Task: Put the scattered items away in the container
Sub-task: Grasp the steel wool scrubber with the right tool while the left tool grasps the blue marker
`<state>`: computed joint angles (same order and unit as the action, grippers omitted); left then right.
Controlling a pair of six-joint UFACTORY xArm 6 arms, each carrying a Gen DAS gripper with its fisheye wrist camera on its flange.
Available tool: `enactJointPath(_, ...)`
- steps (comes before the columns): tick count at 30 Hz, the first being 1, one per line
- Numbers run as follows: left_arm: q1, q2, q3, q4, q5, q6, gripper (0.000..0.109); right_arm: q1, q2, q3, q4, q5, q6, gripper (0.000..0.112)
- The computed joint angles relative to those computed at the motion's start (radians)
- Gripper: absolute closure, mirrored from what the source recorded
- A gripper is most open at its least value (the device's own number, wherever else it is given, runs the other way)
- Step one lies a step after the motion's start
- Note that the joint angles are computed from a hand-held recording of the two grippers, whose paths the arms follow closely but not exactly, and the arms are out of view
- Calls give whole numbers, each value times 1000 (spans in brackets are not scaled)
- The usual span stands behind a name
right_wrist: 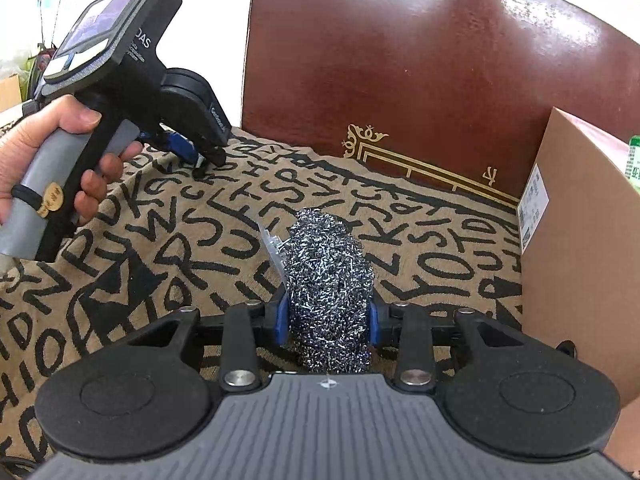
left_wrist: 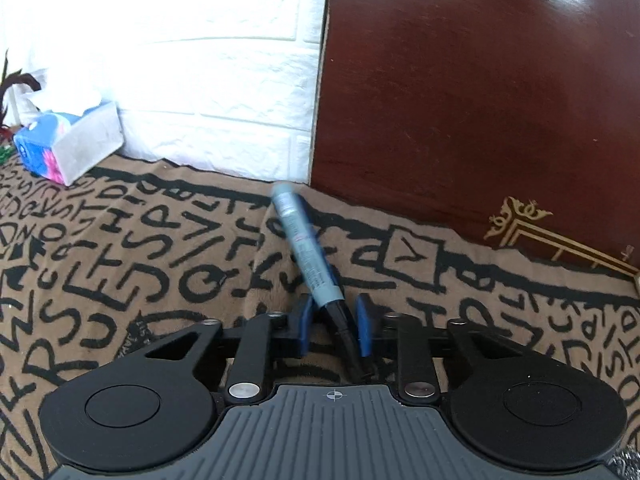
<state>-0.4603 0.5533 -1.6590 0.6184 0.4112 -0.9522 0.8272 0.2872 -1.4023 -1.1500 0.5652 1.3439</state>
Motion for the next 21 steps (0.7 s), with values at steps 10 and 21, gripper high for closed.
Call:
enactJointPath(10,-26,-215,323,-181,-139,201,98,40,-67,63,37,61,3,73)
enactJointPath(21,-160,-533,716,-489,-172,512,98,136,-280,279,124,152,27,73)
